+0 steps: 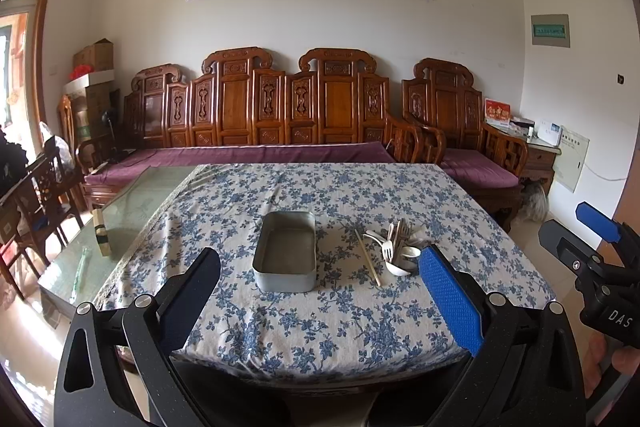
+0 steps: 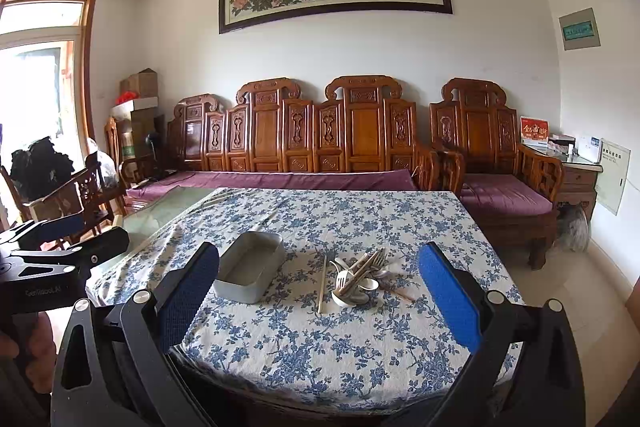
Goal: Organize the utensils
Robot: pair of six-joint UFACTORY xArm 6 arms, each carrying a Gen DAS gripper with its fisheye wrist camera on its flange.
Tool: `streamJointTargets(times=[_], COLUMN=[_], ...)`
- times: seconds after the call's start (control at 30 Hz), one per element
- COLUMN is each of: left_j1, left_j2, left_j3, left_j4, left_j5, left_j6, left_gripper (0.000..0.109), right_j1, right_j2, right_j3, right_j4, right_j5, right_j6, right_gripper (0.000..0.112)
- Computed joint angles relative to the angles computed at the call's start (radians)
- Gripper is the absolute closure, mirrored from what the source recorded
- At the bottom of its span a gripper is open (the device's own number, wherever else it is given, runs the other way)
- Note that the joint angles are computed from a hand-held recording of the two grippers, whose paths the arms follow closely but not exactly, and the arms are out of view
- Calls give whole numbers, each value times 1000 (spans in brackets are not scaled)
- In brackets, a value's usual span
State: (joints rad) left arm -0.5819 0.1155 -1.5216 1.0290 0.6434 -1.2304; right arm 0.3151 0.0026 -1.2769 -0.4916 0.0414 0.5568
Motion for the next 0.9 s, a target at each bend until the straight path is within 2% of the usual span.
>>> streamJointTargets(times=[0.1, 0.9], left_j1=[0, -4], left_j2=[0, 4], left_j3=[0, -7], left_j4=[2, 6], left_j5=[0, 0], left_j6=[-1, -1], left_gripper=[12, 12], right_j1=[2, 2], right_j2=[-4, -4], right_j3=[-1, 0], right_j4=[40, 23], right_j5=[5, 2], right_j6=[-39, -23], right_gripper=[12, 12])
